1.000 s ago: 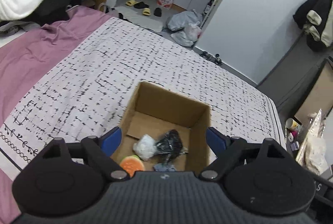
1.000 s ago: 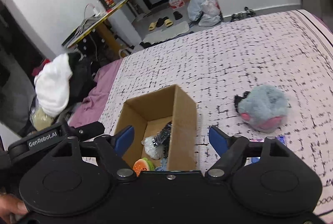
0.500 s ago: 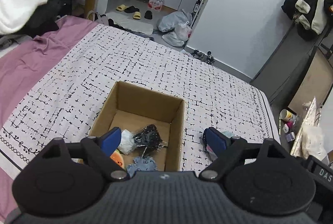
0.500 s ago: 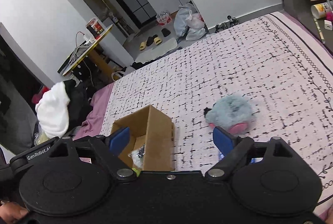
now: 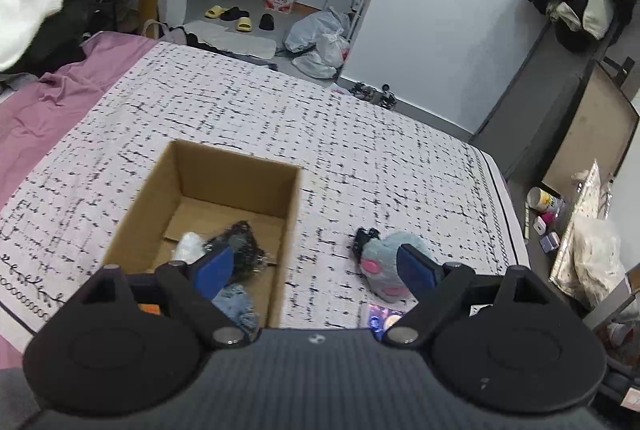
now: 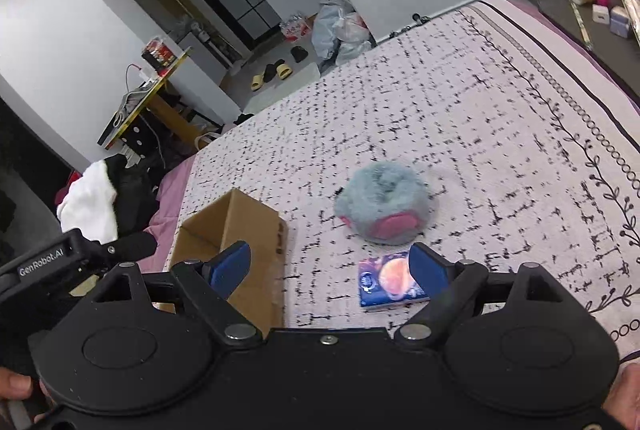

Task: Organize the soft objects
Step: 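Move both tools from the box toward the grey plush mouse, then grasp the grey plush mouse with the left tool while the right tool grasps it too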

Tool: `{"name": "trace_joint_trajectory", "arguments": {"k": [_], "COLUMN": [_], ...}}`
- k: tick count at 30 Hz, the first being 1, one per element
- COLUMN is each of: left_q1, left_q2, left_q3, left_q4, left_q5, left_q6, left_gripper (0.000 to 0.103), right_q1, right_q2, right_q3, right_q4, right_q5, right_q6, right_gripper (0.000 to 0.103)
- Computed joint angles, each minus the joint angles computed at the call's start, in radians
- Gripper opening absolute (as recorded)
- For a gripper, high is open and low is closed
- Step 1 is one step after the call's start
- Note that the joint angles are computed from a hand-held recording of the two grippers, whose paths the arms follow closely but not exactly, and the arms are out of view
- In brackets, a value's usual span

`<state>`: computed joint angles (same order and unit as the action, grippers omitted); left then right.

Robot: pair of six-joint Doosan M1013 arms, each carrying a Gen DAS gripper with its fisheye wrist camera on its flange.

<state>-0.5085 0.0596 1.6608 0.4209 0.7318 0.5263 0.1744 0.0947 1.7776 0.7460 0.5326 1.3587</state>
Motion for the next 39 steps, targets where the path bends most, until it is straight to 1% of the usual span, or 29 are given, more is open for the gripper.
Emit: {"name": "trace_joint_trajectory", "arguments": {"k": [3, 7, 9, 10, 13, 16, 18, 20, 21, 24, 26, 29, 31, 39], "left_q1": [-0.010, -0.017, -0.018, -0.020, -0.020, -0.014, -0.010, -0.002, 0.001, 0.004, 0.007, 0.010, 0.018, 0.029], "left_q2": [0.016, 0.038, 0.054, 0.061, 0.081, 0.106, 0.123, 0.140, 0.148, 0.174, 0.194, 0.224, 0.240, 0.299], "left_q3": [-0.012, -0.028, -0.042, -0.047, -0.063, -0.085, -0.098, -0.115, -0.121, -0.145, -0.163, -0.192, -0.204, -0.247], "left_q4": [-0.008, -0.026, -0.041, -0.046, -0.068, -0.114, -0.141, -0.185, -0.206, -0.230, -0.249, -0.260, -0.301, -0.360], "left_q5": [-0.004, -0.021, -0.017, -0.017, -0.017, -0.020, -0.016, -0.007, -0.007, 0.001, 0.007, 0.036, 0.036, 0.053], "left_q6": [0.014, 0.030, 0.041, 0.042, 0.056, 0.088, 0.102, 0.134, 0.151, 0.181, 0.199, 0.196, 0.214, 0.231], "left_gripper": [0.088, 0.087, 0.085, 0.085, 0.082, 0.074, 0.064, 0.057, 0.055, 0.054, 0.054, 0.051, 0.048, 0.047], "right_q1": [-0.017, -0.040, -0.048, -0.052, -0.060, -0.070, -0.077, -0.083, -0.085, -0.092, -0.095, -0.097, -0.100, -0.096], "right_q2": [0.003, 0.009, 0.016, 0.021, 0.037, 0.057, 0.070, 0.084, 0.091, 0.114, 0.128, 0.148, 0.161, 0.208], "right_q3": [0.008, 0.019, 0.018, 0.017, 0.008, -0.003, -0.011, -0.019, -0.024, -0.040, -0.053, -0.069, -0.077, -0.110], "right_q4": [0.034, 0.115, 0.146, 0.159, 0.183, 0.203, 0.212, 0.224, 0.226, 0.237, 0.236, 0.235, 0.251, 0.202], "right_q5": [0.005, 0.004, 0.007, 0.011, 0.022, 0.034, 0.043, 0.050, 0.056, 0.075, 0.080, 0.083, 0.087, 0.106], "right_q6": [-0.018, -0.071, -0.083, -0.087, -0.086, -0.065, -0.039, -0.024, -0.014, 0.010, 0.029, 0.057, 0.059, 0.161], "right_gripper": [0.085, 0.080, 0.073, 0.072, 0.064, 0.055, 0.050, 0.047, 0.046, 0.042, 0.042, 0.042, 0.042, 0.042]}}
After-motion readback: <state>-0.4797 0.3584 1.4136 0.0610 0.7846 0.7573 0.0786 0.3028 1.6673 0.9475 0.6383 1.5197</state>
